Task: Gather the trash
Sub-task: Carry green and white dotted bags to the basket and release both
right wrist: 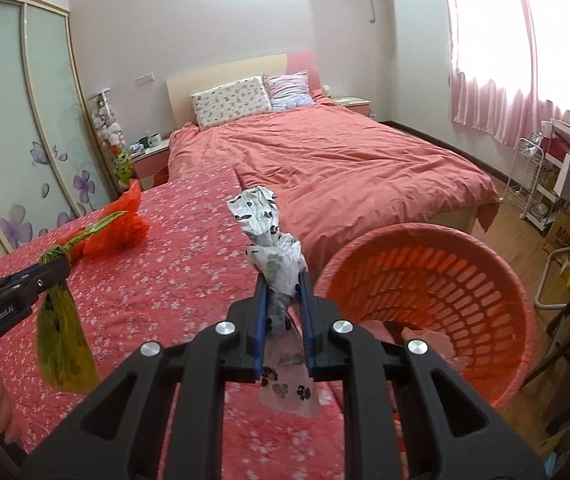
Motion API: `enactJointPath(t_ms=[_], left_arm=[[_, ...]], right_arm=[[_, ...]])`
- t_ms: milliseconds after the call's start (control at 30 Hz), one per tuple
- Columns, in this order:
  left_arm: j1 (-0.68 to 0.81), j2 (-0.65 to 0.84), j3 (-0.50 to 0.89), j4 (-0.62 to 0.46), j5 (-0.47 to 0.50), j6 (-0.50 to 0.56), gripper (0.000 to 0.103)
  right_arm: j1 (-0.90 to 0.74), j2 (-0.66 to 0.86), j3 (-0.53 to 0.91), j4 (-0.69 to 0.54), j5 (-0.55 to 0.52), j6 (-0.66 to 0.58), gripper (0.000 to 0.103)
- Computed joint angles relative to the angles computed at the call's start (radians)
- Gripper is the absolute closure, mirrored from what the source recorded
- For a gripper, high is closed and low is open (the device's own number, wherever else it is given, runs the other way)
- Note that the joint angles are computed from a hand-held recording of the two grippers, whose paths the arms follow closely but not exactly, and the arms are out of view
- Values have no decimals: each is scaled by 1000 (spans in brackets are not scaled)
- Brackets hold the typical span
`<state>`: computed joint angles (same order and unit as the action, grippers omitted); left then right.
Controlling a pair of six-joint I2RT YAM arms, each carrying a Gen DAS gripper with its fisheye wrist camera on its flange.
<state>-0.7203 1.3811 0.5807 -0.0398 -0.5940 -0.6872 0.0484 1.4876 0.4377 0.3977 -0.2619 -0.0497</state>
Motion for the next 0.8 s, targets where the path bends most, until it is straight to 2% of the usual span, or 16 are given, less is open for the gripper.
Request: enactJointPath(t_ms=[367,800], left_arm=[[-75,127,89,58,13,13,73],[-130,302,245,104,59,43,73]], right_arm=[[-135,-11,-13,9,-50,-23,87],[-280,70,23,36,-109,-52,87]])
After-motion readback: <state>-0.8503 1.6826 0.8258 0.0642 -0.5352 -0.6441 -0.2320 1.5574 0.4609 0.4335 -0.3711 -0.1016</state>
